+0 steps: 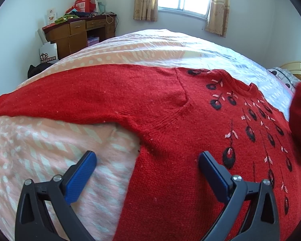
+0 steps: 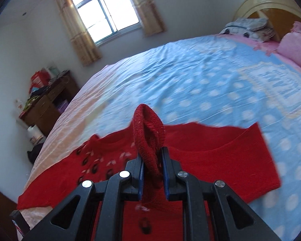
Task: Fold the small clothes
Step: 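Carry the held sleeve across the cardigan body with the right tool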
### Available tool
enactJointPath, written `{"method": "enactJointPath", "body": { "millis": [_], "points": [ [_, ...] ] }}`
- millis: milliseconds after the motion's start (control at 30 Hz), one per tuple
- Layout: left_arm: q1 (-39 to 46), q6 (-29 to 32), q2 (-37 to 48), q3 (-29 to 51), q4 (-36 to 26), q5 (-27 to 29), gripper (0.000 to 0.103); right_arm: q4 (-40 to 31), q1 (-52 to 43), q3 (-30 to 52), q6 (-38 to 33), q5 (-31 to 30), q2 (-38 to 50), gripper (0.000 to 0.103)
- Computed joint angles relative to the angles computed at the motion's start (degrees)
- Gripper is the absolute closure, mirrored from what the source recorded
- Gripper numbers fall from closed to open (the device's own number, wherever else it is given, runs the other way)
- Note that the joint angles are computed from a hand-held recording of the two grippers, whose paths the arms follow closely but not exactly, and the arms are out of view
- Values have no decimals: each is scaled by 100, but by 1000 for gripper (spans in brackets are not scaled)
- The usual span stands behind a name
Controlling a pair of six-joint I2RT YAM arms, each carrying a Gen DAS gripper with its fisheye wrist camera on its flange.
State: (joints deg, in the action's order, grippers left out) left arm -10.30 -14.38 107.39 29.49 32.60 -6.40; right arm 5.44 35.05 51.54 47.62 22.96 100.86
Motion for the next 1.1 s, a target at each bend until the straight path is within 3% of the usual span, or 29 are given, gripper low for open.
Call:
{"method": "enactJointPath", "body": {
  "millis": [333,667,767,867,900,967,1033,1100],
  "points": [
    [113,-20,38,-130,359,244,0,-74,554,2002,-261,-538,1898,91],
    [138,-20,75,-188,516,296,0,-274,643,3493,-815,-1751,3047,92],
    [106,-20,45,-128,338,240,0,-49,550,3614,-793,-2391,3283,91],
    [39,1,-62,188,-407,123,0,165,495,3469,-816,-2441,3285,91],
    [72,95,-165,311,-727,296,0,245,496,3349,-880,-2371,3207,92],
    [310,364,-414,374,-933,1287,0,393,460,3106,-917,-2342,3025,92],
    [405,463,-703,234,-526,1991,0,569,394,2873,-925,-2453,2847,92],
    [237,840,-770,266,-256,2041,0,659,270,2726,-959,-2743,2702,92]
  ]
}}
